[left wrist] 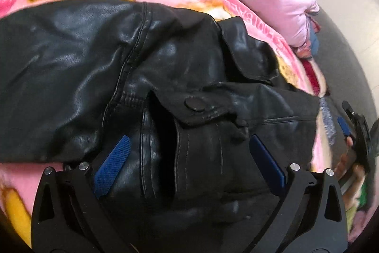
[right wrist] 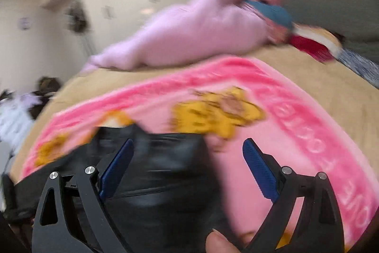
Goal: Fold large clothes
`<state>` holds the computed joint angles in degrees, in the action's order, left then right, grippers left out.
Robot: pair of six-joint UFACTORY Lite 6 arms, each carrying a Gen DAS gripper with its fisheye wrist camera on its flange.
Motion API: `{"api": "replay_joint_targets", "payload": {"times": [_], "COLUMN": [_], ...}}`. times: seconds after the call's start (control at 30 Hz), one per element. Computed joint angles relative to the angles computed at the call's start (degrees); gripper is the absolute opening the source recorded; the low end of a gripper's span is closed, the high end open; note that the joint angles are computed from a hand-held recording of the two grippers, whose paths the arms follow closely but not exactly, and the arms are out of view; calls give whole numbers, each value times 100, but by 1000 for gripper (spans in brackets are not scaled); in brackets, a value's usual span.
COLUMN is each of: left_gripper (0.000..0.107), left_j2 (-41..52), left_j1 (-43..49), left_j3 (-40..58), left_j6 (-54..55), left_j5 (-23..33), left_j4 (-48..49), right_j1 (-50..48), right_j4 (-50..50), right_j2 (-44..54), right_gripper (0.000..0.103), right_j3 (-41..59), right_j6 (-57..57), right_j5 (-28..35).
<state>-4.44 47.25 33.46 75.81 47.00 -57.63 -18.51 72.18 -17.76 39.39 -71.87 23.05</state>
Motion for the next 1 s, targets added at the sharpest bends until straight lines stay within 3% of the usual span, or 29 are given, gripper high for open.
{"api": "replay_joint_targets", "payload": {"times": [0.03,0.07,0.1,0.13,0.17,0.27,0.33,0.5,0.63,0.73,0.9,1.0], "left_gripper": [88,64,51,45,24,12,11,8,8,8,8,9], "left_j2": [-140,-423,-628,-740,-752,-1121,-1620,-3224,-3414,-3205,-1349,-1178], "left_j1": [-112,-336,-502,-552,-513,-303,19,1509,2002,1709,978,932], "left_j3": [-120,-305,-451,-521,-568,-632,-593,-167,-29,-252,-460,-657], "left_j6": [69,63,142,253,545,724,668,806,1035,1068,1148,1361], "left_j5": [-255,-749,-1073,-1173,-1032,-571,-21,2265,2806,2011,78,-265], "left_j4": [-74,-90,-154,-221,-419,-472,-344,-282,-212,131,349,275], "right_j1": [-308,-514,-830,-1029,-1136,-1083,-955,-871,-741,-601,-424,-365], "right_j4": [-47,8,212,278,288,321,259,452,517,521,536,451], "right_j2": [531,826,1347,1682,1951,2334,2384,2449,2553,2559,2472,2599], "right_gripper": [92,92,92,92,92,92,92,92,92,92,91,88], "right_j3": [288,430,652,811,955,1149,1183,1226,1251,1234,1185,1293], "right_j6": [56,20,-8,61,179,238,223,90,28,20,-134,-113], "right_j5": [302,581,1100,1478,1722,1843,1714,1780,1711,1535,1238,1146]}}
